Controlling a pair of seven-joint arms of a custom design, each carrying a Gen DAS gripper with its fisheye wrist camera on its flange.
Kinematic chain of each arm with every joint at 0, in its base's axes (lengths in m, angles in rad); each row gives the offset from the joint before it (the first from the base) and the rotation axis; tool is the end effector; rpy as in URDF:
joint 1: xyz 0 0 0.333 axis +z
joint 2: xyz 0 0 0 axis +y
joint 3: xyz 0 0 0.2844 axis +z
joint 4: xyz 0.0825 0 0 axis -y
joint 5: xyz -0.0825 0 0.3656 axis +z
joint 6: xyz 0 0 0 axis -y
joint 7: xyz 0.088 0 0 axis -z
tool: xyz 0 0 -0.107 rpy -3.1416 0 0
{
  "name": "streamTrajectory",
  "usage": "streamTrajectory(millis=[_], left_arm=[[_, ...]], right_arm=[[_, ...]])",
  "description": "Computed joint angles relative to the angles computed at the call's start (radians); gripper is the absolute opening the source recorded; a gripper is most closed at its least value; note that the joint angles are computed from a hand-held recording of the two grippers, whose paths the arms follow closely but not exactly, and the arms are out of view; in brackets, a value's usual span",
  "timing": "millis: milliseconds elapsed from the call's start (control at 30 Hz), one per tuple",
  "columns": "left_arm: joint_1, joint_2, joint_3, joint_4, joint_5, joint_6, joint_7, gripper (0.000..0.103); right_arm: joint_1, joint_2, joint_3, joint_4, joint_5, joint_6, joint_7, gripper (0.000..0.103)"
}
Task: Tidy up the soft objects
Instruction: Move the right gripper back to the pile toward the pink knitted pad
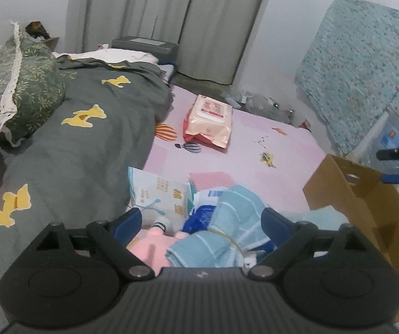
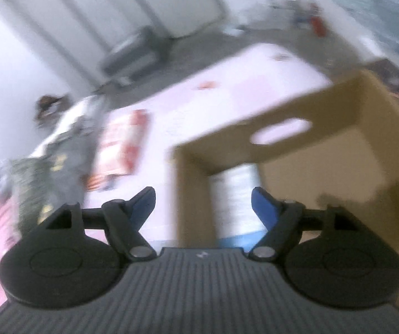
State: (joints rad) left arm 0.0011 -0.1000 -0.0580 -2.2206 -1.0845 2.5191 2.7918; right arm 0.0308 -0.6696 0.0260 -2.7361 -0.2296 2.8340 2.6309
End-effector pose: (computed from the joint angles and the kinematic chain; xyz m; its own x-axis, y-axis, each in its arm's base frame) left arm 0.5282 -0.0225 0.4349 -0.5416 -0.8069 0.2357 -0.6602 0.2348 -0.7134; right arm 0.3848 0.0340 0.4885 -0.5294 -0.7010 -0.4778 -0.4775 0.7118 -0.5151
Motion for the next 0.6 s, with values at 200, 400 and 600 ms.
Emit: streamTrajectory(millis=[200, 400, 600], left_arm=[[0.000, 0.110, -0.026, 0.133, 0.100, -0.017, -0.132, 0.090], [0.001, 0.331, -0.069, 0.398, 0.374, -0.147, -0.361, 0.064], [-0.016, 0.543, -0.104, 0.648, 0.576, -0.272, -0.528, 0.049]], right_arm=[[0.325, 0.311, -0.197, 0.254, 0.256, 0.054, -0.287, 0.077], [0.487, 0.650, -0.322, 0.594, 0.670, -0.108, -0.615, 0.075], [0.372, 0.899, -0.256, 0.821, 0.826, -0.245, -0.650, 0.066]])
